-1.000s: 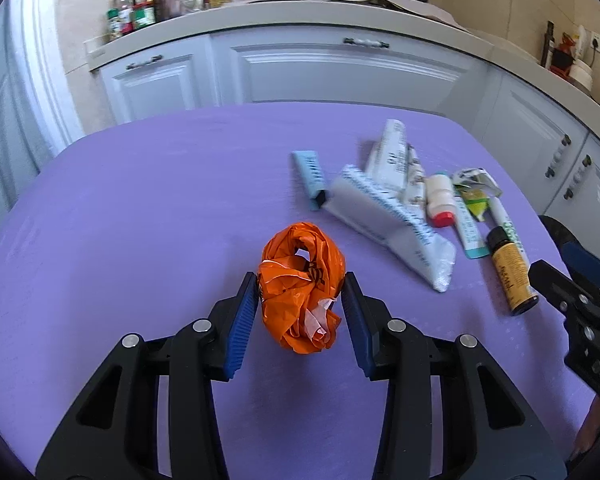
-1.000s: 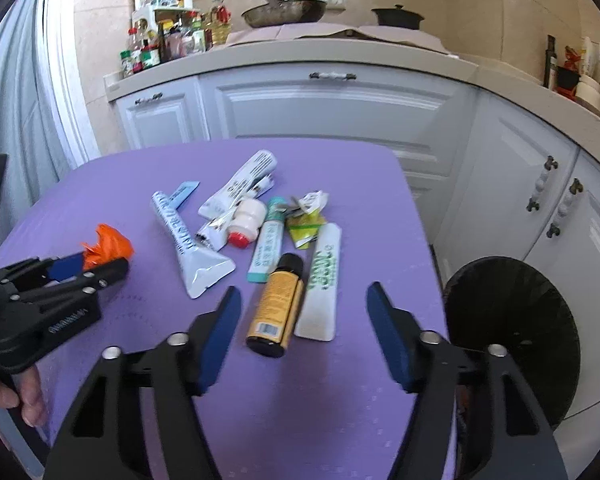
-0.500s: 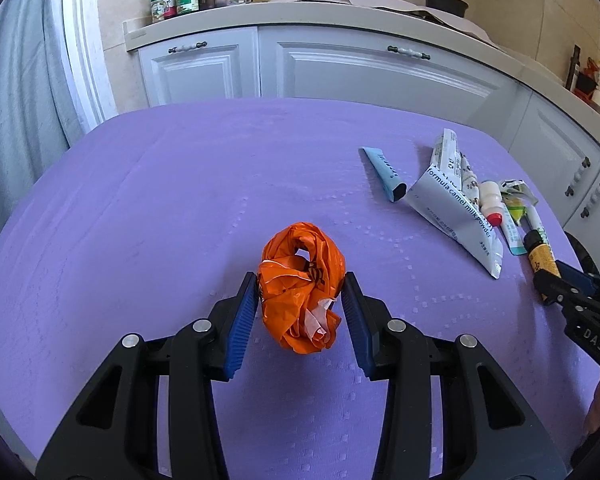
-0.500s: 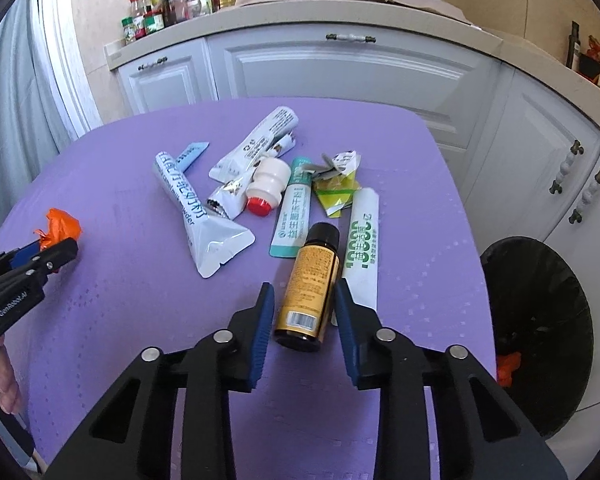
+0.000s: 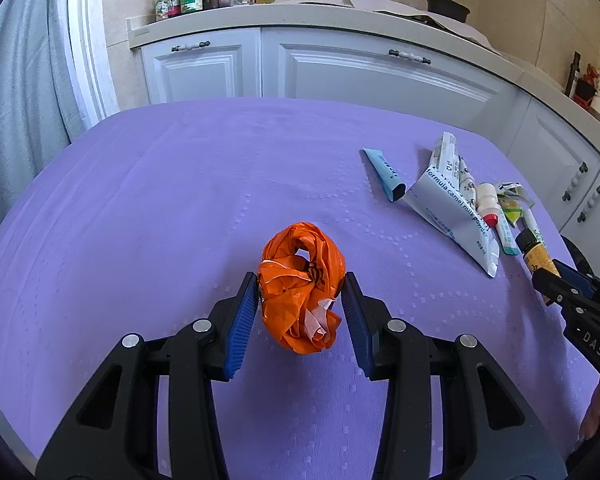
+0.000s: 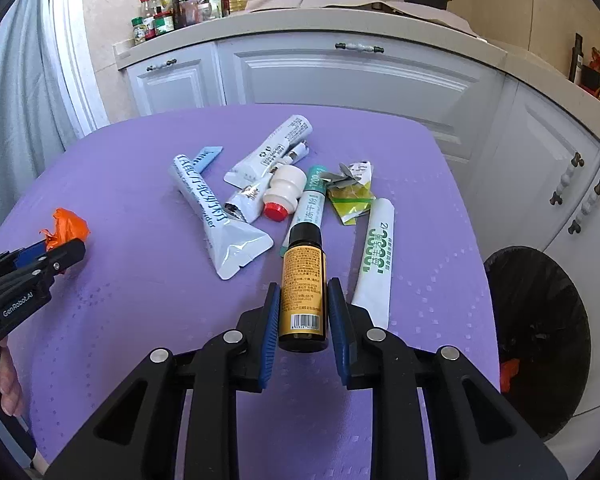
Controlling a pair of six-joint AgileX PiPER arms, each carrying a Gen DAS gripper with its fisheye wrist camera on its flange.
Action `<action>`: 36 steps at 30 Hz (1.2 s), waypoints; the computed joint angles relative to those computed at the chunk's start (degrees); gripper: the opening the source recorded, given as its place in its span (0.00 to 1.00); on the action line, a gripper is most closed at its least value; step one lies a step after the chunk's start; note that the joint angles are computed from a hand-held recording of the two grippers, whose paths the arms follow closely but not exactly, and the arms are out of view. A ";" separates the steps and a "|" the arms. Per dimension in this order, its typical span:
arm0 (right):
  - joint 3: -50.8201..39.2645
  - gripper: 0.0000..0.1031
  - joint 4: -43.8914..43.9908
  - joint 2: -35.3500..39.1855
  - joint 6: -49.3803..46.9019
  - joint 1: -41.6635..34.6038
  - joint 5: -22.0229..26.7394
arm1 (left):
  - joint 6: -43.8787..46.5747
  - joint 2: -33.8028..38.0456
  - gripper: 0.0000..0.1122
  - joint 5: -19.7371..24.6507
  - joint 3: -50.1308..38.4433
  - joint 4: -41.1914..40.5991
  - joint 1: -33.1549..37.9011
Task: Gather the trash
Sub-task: 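Grasp the amber bottle with the right gripper while the left holds the orange bag, then carry the orange bag and amber bottle over the bin and open both grippers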
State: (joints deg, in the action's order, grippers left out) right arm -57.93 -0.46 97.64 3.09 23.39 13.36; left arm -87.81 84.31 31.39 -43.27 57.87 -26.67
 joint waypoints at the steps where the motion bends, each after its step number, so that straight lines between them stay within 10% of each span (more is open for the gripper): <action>1: 0.24 0.24 1.02 -0.26 -1.05 -0.09 -0.15 | -0.04 -0.05 0.37 0.12 -0.02 0.00 -0.20; 23: -1.02 0.24 7.10 1.27 -7.33 -0.42 2.75 | -2.67 -1.68 0.37 3.78 1.92 1.35 -2.20; 36: 7.98 0.24 -12.08 -9.91 10.87 -3.42 -5.38 | -1.40 1.39 0.37 6.28 -5.90 -0.07 -10.52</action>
State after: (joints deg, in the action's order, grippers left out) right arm -49.94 -12.55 87.73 13.96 19.97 7.98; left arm -89.21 85.70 37.67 -49.18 57.80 -37.19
